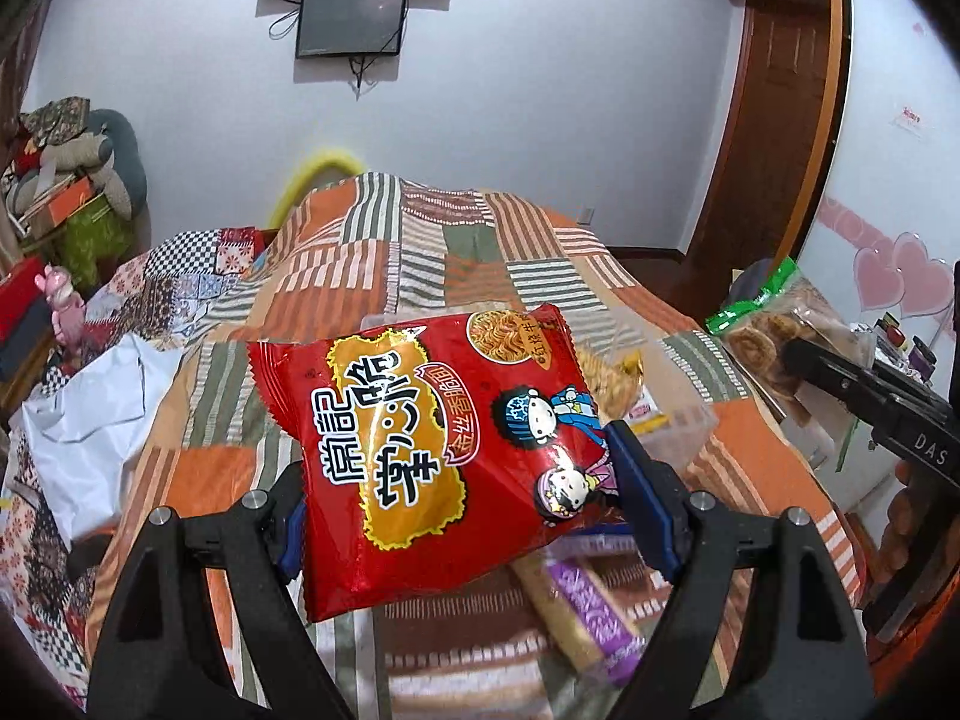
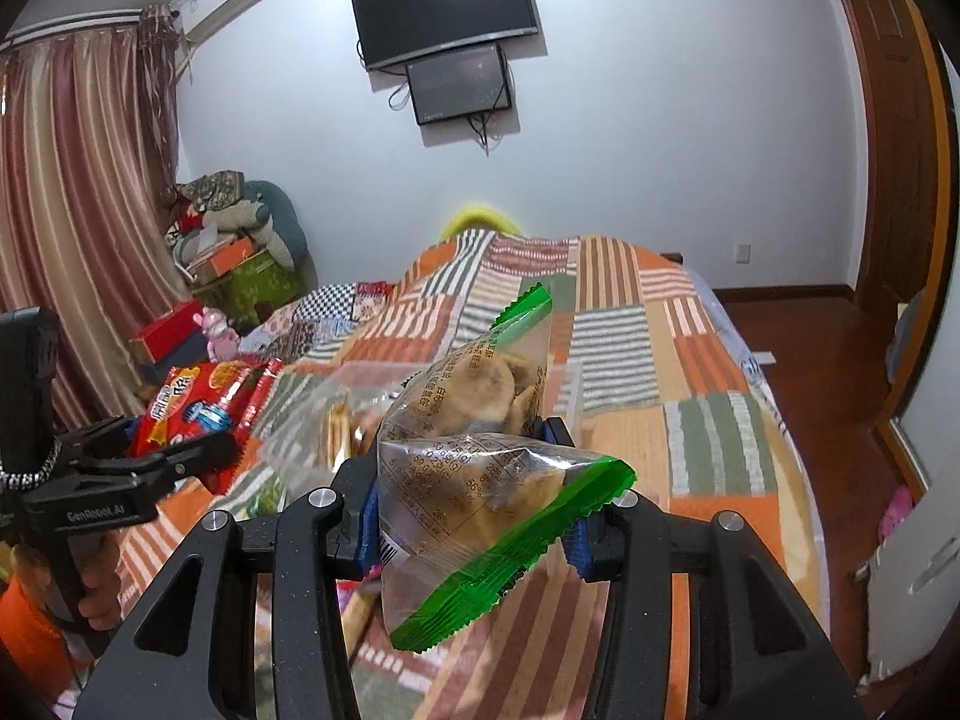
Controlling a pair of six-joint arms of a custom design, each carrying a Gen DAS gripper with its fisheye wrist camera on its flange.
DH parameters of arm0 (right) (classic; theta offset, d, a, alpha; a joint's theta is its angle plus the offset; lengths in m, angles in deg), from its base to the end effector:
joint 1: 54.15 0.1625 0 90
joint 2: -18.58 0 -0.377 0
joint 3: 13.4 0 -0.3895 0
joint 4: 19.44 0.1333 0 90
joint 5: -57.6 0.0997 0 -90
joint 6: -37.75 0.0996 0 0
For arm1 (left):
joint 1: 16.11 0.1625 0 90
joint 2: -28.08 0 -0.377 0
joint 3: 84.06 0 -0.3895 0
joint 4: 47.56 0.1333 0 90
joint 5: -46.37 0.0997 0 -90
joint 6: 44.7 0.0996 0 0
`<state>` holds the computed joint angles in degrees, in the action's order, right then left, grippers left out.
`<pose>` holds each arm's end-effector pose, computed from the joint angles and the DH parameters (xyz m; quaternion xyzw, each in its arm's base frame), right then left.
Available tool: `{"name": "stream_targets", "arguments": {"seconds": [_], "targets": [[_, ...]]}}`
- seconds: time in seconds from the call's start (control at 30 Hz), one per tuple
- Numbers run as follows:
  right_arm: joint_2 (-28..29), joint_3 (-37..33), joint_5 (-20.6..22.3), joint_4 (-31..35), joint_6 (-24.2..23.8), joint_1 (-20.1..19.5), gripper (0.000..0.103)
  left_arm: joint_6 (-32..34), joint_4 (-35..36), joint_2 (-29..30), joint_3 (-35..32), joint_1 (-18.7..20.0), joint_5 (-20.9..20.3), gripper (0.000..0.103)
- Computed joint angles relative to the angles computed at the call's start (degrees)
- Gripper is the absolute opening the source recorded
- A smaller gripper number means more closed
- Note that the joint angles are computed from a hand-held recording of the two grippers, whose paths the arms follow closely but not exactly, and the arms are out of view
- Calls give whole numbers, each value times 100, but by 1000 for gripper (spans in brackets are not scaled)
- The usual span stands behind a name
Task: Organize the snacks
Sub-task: 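Carry red bag into box with left tool while right tool carries cookie bag, release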
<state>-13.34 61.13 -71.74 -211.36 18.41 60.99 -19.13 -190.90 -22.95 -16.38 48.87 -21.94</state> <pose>0.3710 -0.6254 0.1446 0.1556 -0.8205 0.4801 0.2686 -0.1612 -0.7475 0.3294 0.3448 0.8681 -0.3083 0.1801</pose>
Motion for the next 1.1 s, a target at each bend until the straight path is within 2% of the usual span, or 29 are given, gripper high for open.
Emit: {"name": "stream_targets", "arguments": {"seconds": [0.23, 0.67, 0.93, 1.1], "targets": [[195, -411, 94, 53, -130, -62, 43, 56, 83, 431, -528, -35, 14, 82], [538, -1090, 202, 531, -211, -249, 43, -36, 785, 1449, -1878, 59, 56, 82], [749, -1553, 203, 1306, 50, -431, 43, -163, 1641, 2291, -3167, 140, 153, 82], [849, -1803, 233, 1772, 244, -524, 43, -334, 2434, 2953, -4355, 221, 77, 82]]}}
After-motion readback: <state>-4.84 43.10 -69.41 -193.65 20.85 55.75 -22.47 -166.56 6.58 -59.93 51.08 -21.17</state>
